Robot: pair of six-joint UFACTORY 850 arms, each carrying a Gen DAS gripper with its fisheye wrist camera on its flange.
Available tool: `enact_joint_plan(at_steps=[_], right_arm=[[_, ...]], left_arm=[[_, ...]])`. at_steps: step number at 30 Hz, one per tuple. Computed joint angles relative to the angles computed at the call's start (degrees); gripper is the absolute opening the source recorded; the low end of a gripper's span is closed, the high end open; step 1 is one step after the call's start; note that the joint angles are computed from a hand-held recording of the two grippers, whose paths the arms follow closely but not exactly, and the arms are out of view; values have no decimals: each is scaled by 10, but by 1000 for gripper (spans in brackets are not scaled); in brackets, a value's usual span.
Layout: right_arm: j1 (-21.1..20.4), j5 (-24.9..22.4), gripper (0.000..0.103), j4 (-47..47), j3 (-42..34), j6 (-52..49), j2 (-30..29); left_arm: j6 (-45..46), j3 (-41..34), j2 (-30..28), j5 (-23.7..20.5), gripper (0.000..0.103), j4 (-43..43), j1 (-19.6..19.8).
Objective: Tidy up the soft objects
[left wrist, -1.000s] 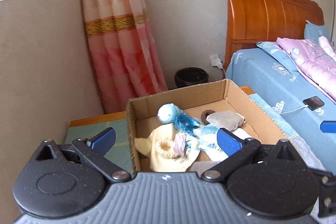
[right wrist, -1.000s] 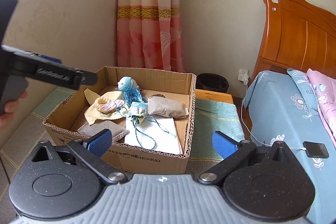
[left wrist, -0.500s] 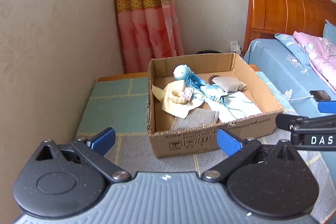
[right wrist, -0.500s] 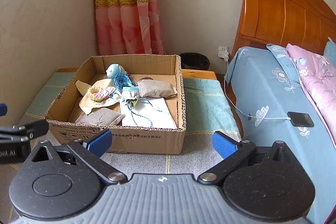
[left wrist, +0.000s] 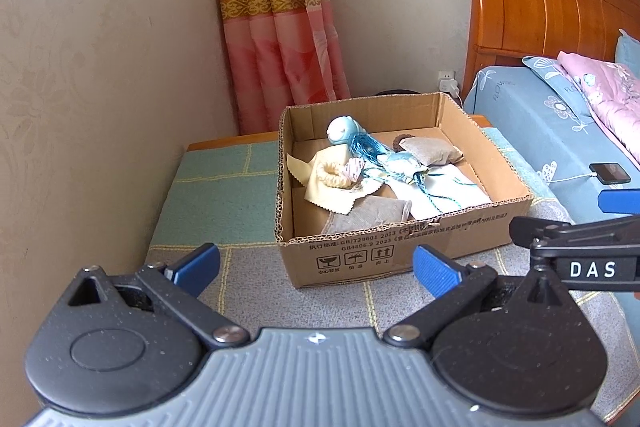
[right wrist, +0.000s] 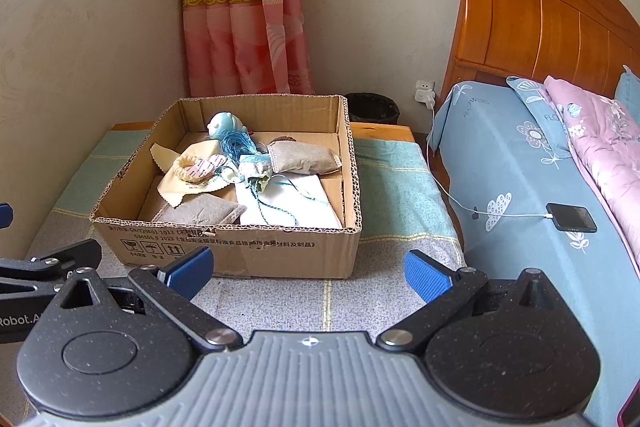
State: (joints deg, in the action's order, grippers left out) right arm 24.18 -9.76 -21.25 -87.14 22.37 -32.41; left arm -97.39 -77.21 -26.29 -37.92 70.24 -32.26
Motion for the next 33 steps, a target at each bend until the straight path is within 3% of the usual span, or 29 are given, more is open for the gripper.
enact_joint_plan(at_steps=[33], right_arm=[[1,-2,103,8,-1,-13,0]], left_arm=[[-7,-1,0,-8,102,0,2]])
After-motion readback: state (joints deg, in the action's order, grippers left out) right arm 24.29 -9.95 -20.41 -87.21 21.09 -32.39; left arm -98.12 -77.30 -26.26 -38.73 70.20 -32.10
